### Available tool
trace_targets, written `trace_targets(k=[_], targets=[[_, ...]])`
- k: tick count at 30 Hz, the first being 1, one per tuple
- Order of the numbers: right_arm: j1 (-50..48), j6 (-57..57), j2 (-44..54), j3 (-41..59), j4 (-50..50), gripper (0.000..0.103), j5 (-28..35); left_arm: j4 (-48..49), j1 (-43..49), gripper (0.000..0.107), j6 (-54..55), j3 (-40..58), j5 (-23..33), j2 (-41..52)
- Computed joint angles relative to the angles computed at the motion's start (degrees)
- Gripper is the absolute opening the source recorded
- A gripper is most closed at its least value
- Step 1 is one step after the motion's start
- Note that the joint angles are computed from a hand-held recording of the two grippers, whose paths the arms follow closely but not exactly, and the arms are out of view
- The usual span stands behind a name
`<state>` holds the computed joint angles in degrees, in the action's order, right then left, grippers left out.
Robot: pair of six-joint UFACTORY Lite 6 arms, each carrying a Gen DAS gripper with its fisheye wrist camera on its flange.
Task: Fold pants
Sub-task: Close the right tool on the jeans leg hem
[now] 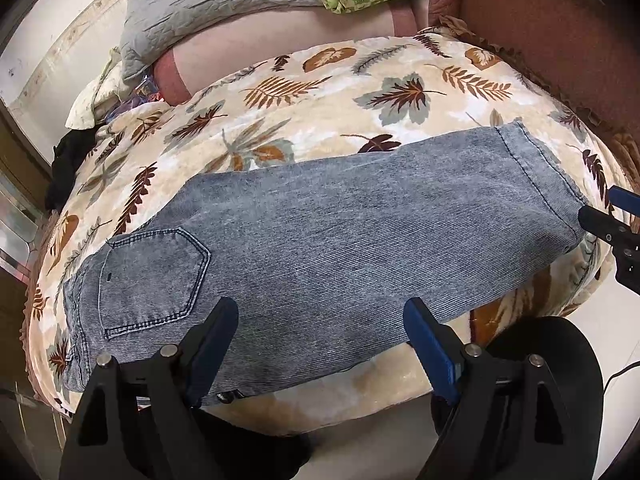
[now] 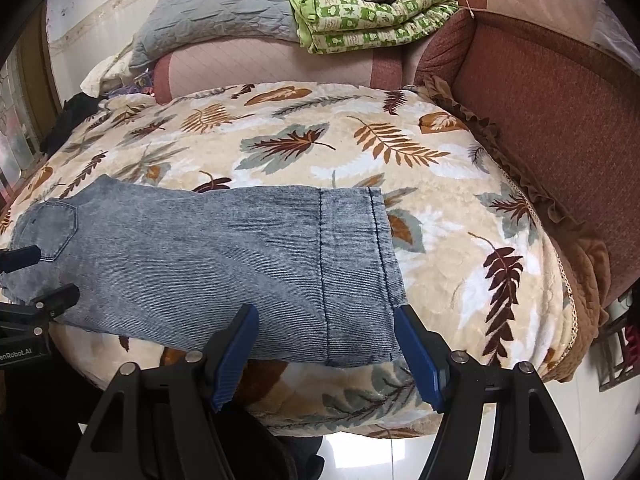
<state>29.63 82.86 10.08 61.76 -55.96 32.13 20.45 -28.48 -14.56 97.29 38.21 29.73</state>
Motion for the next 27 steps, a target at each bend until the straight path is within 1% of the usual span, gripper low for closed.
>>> trace_targets(k=[17, 20, 22, 24, 27], targets=[[0.03, -0.49, 0.69, 0.59, 0.43, 0.073, 0.53, -0.61, 0.52, 0.085, 0.40, 0.70, 0.04, 0.69], [-0.81, -0.82, -0.75, -1.01, 0.57, 0.073, 0.02, -0.44, 1.04, 0.085, 0.26, 0.64, 0.04, 0.62], [-2.31, -1.17, -3.21, -3.58, 1.08, 0.073, -1.90, -0.25, 1.33, 0.085, 0.04, 0.47, 0.02, 0.53], [-4.99, -1.78, -6.63, -7.59, 2.35, 0.073, -5.50, -0.43, 1.85, 0.085, 0.08, 0.12, -0.15, 0.37], [-10.41, -2.81, -11.86, -14.31, 5.76, 0.073, -12.50, -0.18, 2.41, 0.085, -0.09, -0.23, -0.49, 0.70]])
